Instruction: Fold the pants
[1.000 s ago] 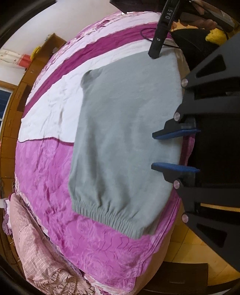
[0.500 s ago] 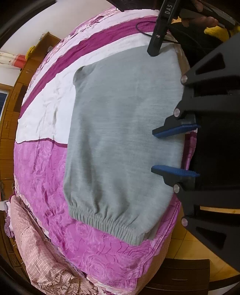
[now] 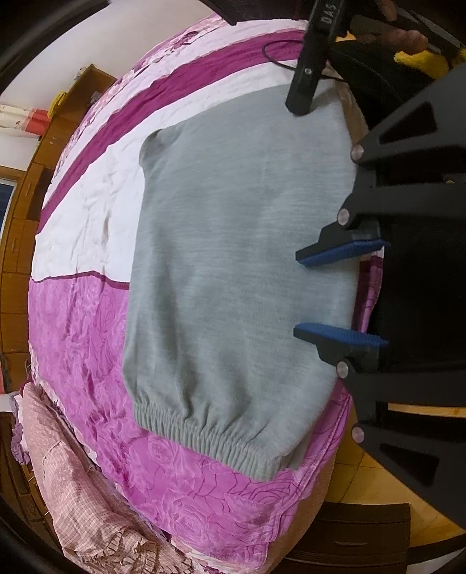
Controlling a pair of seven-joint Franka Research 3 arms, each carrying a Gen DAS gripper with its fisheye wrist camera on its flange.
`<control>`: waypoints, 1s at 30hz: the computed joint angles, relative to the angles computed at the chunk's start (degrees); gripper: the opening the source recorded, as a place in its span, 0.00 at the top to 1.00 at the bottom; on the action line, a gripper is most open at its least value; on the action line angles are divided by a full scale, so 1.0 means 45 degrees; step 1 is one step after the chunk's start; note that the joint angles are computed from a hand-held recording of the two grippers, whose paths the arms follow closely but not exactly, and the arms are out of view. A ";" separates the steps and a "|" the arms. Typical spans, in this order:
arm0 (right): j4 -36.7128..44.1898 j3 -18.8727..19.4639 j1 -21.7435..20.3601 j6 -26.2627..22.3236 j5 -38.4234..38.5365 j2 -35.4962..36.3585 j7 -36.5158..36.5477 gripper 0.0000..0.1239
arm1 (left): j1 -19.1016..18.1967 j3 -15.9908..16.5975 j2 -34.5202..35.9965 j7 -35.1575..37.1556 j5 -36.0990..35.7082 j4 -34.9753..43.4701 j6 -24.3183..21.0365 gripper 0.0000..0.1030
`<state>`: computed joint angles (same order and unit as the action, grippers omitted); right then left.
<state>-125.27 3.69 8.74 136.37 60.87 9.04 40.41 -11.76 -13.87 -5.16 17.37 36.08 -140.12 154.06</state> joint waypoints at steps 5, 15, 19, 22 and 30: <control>0.0056 -0.0010 -0.0103 -0.0173 0.0260 0.0114 -0.0325 0.64 | 0.0046 0.0028 -0.0002 -0.0033 0.0042 -0.0086 0.0206 0.65; 0.0144 -0.0028 -0.0229 -0.0509 0.0340 0.0235 -0.0463 0.63 | 0.0008 -0.0010 0.0104 -0.0131 0.0199 0.0039 -0.0037 0.64; 0.0276 -0.0045 -0.0345 -0.0837 0.0842 0.0275 -0.0024 0.63 | -0.0033 -0.0013 0.0114 -0.0149 0.0280 0.0089 -0.0163 0.64; 0.0528 -0.0010 -0.0426 -0.1246 0.1299 0.0470 0.0054 0.63 | -0.0053 -0.0007 0.0128 -0.0169 0.0266 0.0109 -0.0180 0.64; 0.0395 0.0081 -0.0199 -0.0509 0.1327 0.0392 0.0114 0.81 | -0.0065 0.0006 0.0130 -0.0135 0.0256 0.0108 -0.0189 0.64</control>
